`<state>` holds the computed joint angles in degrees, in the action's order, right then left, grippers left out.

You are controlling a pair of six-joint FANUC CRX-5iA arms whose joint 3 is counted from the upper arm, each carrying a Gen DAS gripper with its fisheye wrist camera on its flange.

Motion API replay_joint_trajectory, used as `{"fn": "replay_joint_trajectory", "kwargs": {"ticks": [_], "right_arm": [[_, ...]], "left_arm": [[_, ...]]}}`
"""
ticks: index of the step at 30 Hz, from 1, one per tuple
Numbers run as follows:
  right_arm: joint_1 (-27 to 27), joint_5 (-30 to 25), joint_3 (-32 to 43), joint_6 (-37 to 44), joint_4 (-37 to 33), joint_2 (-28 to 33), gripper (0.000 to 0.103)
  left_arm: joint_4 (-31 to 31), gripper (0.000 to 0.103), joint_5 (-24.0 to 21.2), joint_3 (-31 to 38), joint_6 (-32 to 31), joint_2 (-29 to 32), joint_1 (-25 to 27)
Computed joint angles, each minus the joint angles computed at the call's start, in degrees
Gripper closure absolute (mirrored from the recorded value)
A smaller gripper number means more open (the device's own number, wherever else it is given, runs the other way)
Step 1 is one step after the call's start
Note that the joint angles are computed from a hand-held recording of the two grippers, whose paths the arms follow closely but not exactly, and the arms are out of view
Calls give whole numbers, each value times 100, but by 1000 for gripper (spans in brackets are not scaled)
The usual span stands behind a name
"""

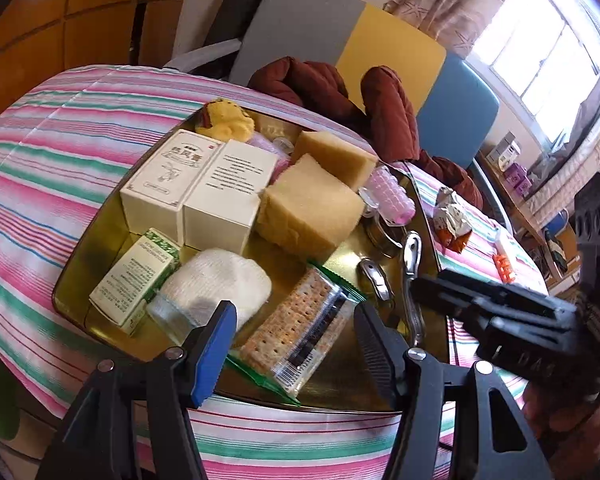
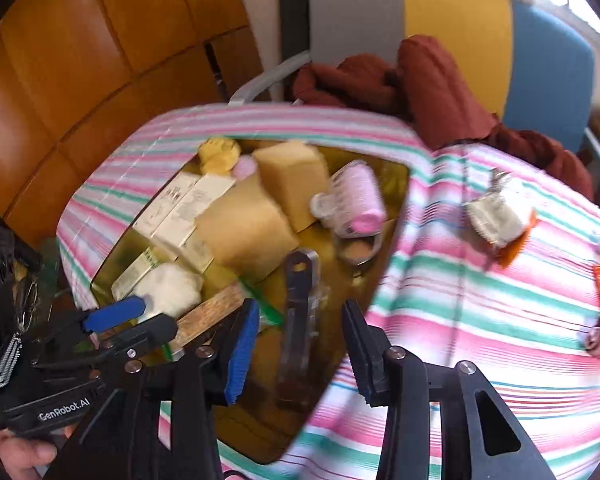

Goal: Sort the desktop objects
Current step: 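Move back to the table and grasp the pink striped sock with the right tool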

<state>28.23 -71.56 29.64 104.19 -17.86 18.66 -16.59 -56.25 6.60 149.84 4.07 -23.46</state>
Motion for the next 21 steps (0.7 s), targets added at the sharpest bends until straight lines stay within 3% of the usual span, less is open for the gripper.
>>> {"fn": "replay_joint_trajectory", "kwargs": {"ticks": [4,6,11,17,21], "right_arm": [[-267,-421,228,393,-933,47,58],[-323,-165,7,534,-989,-160,57],[-531,471,-466,365,-446,-525,44],[-970,488,-511,-63,267,-379,38],[-1261,349,-445,-285,800,-171,23]], "left_arm": [[-77,41,-16,-3,203,-44,4],[-94,41,-35,63,176,-3,-12],[29,41,-6,345,-145,272,-114],[390,41,36,787,-772,701,-226],[591,38,8,1152,-1256,971,-325]]}}
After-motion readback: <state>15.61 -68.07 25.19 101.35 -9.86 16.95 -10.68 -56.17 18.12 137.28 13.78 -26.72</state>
